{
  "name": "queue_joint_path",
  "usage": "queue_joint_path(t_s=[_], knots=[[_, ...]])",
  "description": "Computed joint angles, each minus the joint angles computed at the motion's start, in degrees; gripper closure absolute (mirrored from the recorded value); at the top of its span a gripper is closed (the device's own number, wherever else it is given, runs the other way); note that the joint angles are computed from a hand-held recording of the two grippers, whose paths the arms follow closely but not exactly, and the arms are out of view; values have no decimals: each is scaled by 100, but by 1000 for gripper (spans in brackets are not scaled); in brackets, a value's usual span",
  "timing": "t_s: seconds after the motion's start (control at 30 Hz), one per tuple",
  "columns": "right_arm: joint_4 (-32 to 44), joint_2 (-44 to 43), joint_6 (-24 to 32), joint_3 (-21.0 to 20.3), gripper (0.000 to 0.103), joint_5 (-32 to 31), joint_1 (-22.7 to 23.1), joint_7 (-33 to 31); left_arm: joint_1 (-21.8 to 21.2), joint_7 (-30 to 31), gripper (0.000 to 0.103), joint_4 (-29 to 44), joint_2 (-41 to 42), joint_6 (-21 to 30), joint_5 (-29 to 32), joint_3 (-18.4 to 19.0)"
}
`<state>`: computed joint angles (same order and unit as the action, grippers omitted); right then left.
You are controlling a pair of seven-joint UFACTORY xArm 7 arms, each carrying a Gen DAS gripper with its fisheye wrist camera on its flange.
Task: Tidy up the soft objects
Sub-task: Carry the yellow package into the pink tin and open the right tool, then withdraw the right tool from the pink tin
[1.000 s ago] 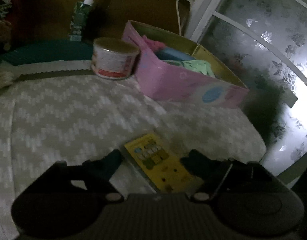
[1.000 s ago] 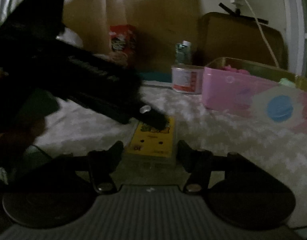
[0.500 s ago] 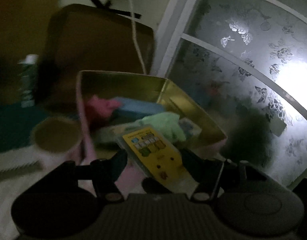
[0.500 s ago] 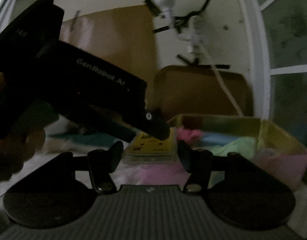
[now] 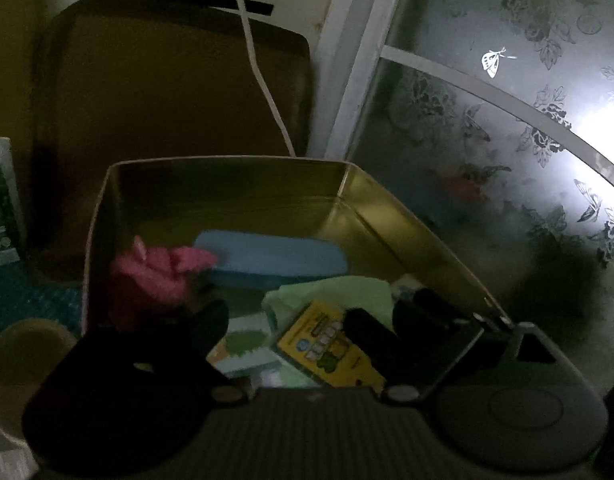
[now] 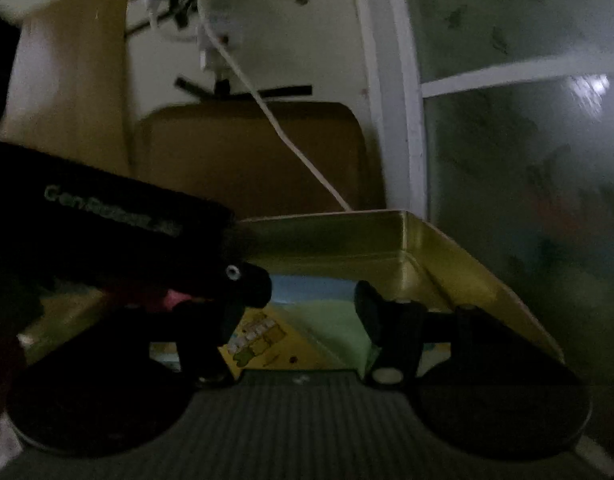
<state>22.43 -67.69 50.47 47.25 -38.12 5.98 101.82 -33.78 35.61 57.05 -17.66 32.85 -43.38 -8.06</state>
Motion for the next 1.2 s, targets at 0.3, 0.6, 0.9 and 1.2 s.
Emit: queue_joint_path(t_s=[0.3, 0.6, 0.9, 1.2], knots=[[559, 89, 910, 968, 40, 330, 15, 466, -92, 286, 10, -744, -986, -19, -82, 267], [815, 46, 1241, 1080, 40, 625, 256, 734, -233, 529, 9, -1665, -2383, 16, -15, 895], [1384, 387, 574, 1388, 40, 665, -299, 686, 901, 91, 9, -2713, -3488, 99, 1340, 1070], [2037, 775, -638, 1877, 40, 989, -1335, 212, 1411, -39, 9, -3011, -3648, -123, 2200, 1483]])
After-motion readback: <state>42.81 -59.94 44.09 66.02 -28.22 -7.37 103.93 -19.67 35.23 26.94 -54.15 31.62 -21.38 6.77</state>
